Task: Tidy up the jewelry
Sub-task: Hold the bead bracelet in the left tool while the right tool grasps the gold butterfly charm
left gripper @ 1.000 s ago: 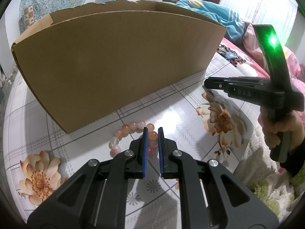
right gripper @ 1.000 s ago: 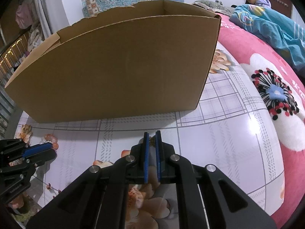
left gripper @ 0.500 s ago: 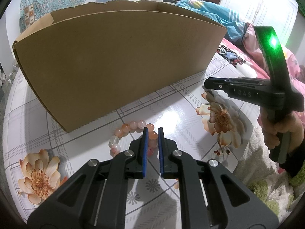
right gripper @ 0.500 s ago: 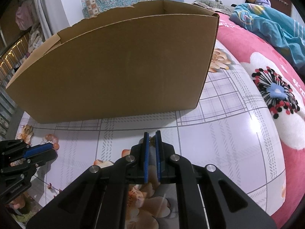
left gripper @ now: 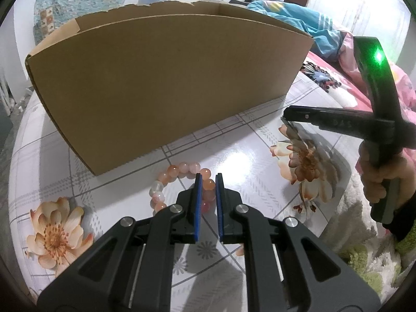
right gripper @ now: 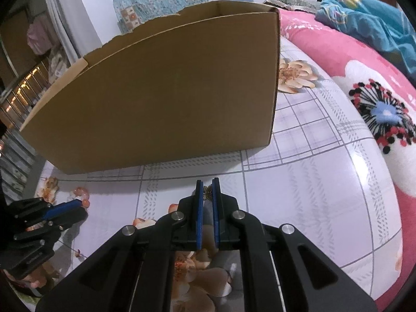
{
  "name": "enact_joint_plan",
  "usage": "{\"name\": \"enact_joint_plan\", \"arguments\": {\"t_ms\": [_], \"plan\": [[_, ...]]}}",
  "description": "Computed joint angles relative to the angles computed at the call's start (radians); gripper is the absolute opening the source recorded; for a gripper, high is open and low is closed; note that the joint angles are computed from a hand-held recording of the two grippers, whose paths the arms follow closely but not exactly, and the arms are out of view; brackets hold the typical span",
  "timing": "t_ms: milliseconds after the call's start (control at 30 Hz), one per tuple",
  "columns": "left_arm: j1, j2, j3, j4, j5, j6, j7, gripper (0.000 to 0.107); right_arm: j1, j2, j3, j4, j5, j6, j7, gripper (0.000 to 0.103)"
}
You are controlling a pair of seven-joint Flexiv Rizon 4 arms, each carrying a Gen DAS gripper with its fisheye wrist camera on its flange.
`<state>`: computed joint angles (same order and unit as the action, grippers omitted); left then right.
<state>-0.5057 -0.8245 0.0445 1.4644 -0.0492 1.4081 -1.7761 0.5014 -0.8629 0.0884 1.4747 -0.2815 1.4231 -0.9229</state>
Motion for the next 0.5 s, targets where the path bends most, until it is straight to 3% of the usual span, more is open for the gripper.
{"name": "enact_joint_plan", "arguments": {"t_ms": [500], "plan": [[-0.129, -0.048, 0.174, -0.126, 0.122, -0.103, -0.253, 0.009, -0.198, -0.046, 0.272, -0.003, 0.114, 0.087, -0.198, 0.007]]}}
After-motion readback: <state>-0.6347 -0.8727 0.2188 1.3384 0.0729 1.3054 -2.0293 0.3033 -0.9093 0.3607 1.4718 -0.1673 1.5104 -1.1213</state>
